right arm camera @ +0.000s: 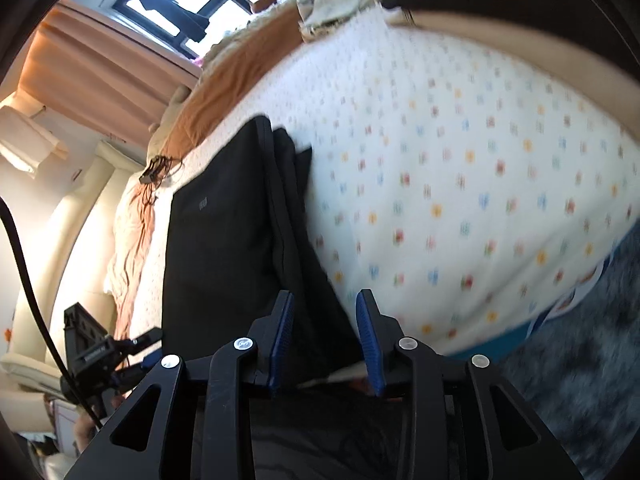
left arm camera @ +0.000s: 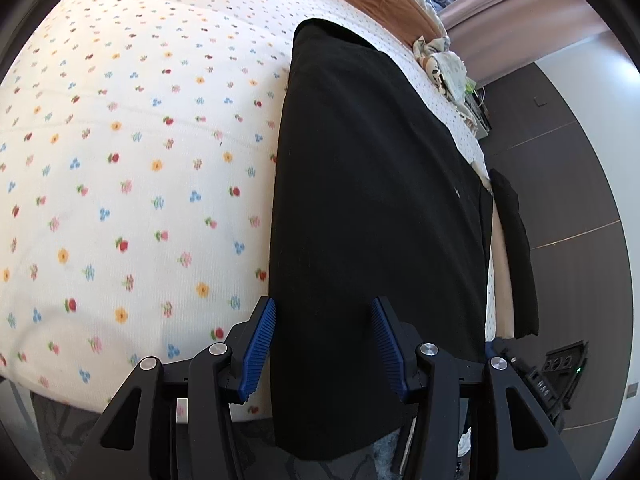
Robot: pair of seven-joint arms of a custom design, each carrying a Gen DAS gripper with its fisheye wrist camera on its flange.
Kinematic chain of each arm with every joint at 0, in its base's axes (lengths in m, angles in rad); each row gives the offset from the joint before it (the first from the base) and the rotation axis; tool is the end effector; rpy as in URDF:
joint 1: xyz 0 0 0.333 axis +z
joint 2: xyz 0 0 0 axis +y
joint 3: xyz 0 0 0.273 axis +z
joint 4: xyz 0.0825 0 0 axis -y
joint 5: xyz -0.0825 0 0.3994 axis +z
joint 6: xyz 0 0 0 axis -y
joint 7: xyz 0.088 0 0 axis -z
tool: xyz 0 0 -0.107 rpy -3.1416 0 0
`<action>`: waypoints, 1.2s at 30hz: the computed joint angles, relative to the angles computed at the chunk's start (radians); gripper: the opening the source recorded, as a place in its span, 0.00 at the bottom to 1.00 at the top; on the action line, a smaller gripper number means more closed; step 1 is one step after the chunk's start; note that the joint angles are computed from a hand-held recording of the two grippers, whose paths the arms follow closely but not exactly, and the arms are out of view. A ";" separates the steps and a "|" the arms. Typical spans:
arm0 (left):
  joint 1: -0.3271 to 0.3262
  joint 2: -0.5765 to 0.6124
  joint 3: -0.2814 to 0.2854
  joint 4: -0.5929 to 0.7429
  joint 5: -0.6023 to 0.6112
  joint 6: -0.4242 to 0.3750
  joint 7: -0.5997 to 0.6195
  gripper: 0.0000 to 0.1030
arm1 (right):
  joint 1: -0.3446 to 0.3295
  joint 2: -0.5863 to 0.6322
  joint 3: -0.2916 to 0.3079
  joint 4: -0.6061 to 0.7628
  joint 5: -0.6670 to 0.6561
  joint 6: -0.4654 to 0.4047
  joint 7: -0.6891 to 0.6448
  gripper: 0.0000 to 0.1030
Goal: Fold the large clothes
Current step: 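Pinch and straighten the folded shirt edge with the right tool, then close the left tool on the folded black shirt's end while the right tool grasps beside it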
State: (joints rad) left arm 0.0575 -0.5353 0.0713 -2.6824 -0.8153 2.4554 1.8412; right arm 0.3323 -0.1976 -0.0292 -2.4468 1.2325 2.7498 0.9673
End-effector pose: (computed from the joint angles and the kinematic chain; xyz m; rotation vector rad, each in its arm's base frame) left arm 0.4246 0.0528 0.3856 2.3906 -1.5428 1.0114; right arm 0.4901 0.1134 0.3575 -1.5070 1.7596 0.1144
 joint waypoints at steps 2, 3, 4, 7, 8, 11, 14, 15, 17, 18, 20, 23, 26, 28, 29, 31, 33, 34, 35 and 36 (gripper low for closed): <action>-0.002 0.023 0.005 0.020 -0.003 0.001 0.008 0.50 | -0.004 0.019 -0.003 0.029 -0.002 -0.013 -0.003 0.33; -0.002 0.035 0.007 0.032 -0.005 0.001 0.012 0.50 | -0.007 0.033 0.000 0.048 -0.013 -0.014 0.001 0.33; -0.001 0.045 0.007 0.040 -0.007 0.002 0.016 0.50 | -0.010 0.051 0.003 0.072 -0.025 -0.018 0.004 0.33; 0.004 0.081 0.007 0.073 -0.014 0.002 0.024 0.50 | -0.023 0.113 0.017 0.150 -0.054 -0.046 0.010 0.36; 0.005 0.096 0.007 0.087 -0.016 0.001 0.027 0.50 | -0.029 0.138 0.026 0.182 -0.074 -0.051 0.020 0.42; 0.014 0.149 0.000 0.135 -0.016 0.001 0.027 0.50 | -0.049 0.199 0.051 0.254 -0.132 -0.061 0.052 0.51; 0.022 0.203 -0.002 0.189 -0.027 -0.008 0.038 0.50 | -0.074 0.278 0.077 0.351 -0.193 -0.083 0.100 0.51; 0.026 0.222 -0.005 0.208 -0.027 -0.007 0.039 0.50 | -0.082 0.299 0.087 0.376 -0.218 -0.081 0.114 0.51; 0.034 0.251 -0.012 0.239 -0.026 -0.009 0.039 0.50 | -0.100 0.345 0.106 0.431 -0.253 -0.096 0.133 0.51; 0.038 0.271 -0.015 0.259 -0.027 -0.009 0.039 0.50 | -0.110 0.365 0.116 0.454 -0.259 -0.105 0.136 0.51; 0.044 0.307 -0.022 0.294 -0.030 -0.010 0.040 0.50 | -0.127 0.415 0.132 0.512 -0.299 -0.122 0.162 0.51; 0.056 0.369 -0.035 0.353 -0.029 -0.010 0.034 0.50 | -0.152 0.483 0.159 0.590 -0.359 -0.138 0.193 0.51; 0.068 0.419 -0.049 0.406 -0.017 -0.012 0.023 0.50 | -0.173 0.551 0.181 0.670 -0.419 -0.160 0.214 0.51; 0.075 0.453 -0.060 0.445 0.003 -0.011 0.008 0.50 | -0.190 0.569 0.203 0.692 -0.431 -0.149 0.201 0.43; 0.079 0.468 -0.065 0.463 0.012 -0.010 0.004 0.50 | -0.204 0.581 0.220 0.708 -0.423 -0.157 0.175 0.24; 0.084 0.498 -0.074 0.498 0.038 -0.007 -0.014 0.50 | -0.214 0.595 0.232 0.729 -0.429 -0.161 0.166 0.12; 0.089 0.530 -0.081 0.534 0.049 -0.007 -0.023 0.50 | -0.221 0.597 0.242 0.729 -0.432 -0.142 0.148 0.06; 0.092 0.549 -0.085 0.556 0.055 -0.005 -0.028 0.50 | -0.226 0.599 0.247 0.728 -0.429 -0.137 0.141 0.05; 0.095 0.566 -0.089 0.575 0.062 -0.003 -0.033 0.50 | -0.231 0.600 0.251 0.725 -0.424 -0.132 0.135 0.04; 0.097 0.588 -0.093 0.600 0.071 -0.006 -0.043 0.51 | -0.235 0.600 0.255 0.720 -0.418 -0.126 0.128 0.04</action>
